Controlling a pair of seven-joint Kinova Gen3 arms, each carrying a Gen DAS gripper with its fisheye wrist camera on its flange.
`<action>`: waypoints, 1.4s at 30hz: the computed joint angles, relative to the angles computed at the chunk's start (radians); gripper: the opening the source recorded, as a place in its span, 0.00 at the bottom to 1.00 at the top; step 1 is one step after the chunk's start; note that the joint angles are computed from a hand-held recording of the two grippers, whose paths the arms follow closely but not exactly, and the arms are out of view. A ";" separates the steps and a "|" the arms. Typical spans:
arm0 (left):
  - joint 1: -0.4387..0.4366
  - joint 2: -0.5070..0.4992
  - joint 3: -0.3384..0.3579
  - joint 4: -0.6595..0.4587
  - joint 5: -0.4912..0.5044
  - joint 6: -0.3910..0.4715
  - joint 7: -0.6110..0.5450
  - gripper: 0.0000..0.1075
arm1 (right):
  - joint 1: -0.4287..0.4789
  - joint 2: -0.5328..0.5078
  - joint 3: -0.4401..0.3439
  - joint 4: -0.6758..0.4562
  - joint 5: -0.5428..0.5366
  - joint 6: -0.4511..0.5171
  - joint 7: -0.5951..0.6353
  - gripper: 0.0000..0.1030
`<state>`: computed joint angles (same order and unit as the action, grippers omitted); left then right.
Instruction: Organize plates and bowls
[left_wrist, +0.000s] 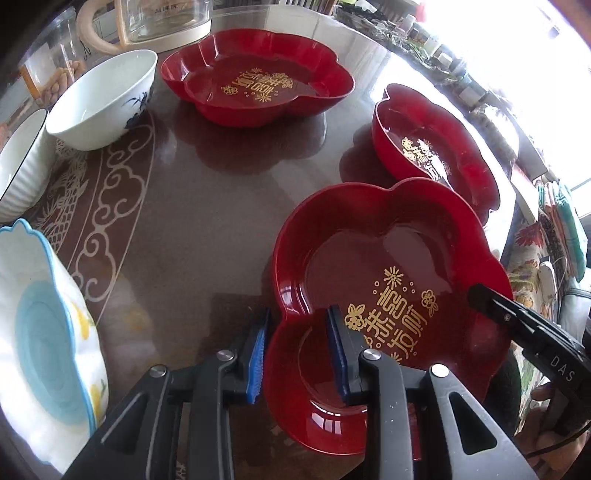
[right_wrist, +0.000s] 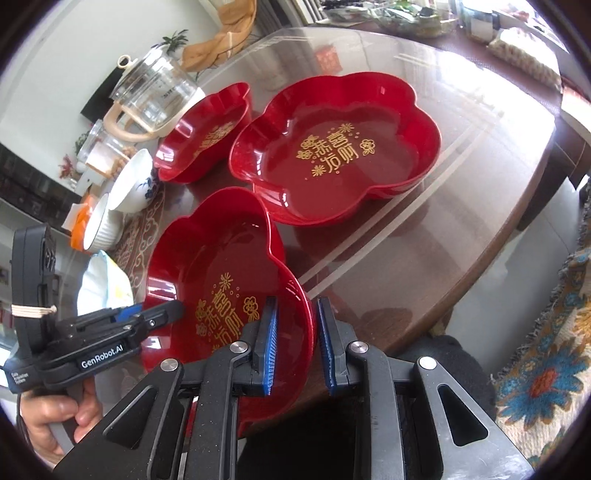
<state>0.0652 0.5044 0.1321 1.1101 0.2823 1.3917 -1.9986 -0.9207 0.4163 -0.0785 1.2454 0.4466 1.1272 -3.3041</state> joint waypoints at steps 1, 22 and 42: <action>0.009 0.010 0.001 -0.018 0.012 -0.004 0.027 0.27 | 0.008 0.001 0.005 0.004 0.001 0.007 0.013 0.23; -0.099 -0.200 -0.028 0.241 0.145 -0.127 -0.007 0.27 | 0.034 -0.014 -0.025 -0.070 0.034 0.062 0.238 0.21; -0.085 -0.345 -0.041 0.461 0.170 -0.477 -0.026 0.69 | -0.093 0.033 0.057 -0.088 0.200 0.161 0.173 0.68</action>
<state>-0.0202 0.1591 0.0910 1.5714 0.4524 0.9143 -2.0246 -1.0138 0.4494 -0.0214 1.1575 0.6471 1.2877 -3.1309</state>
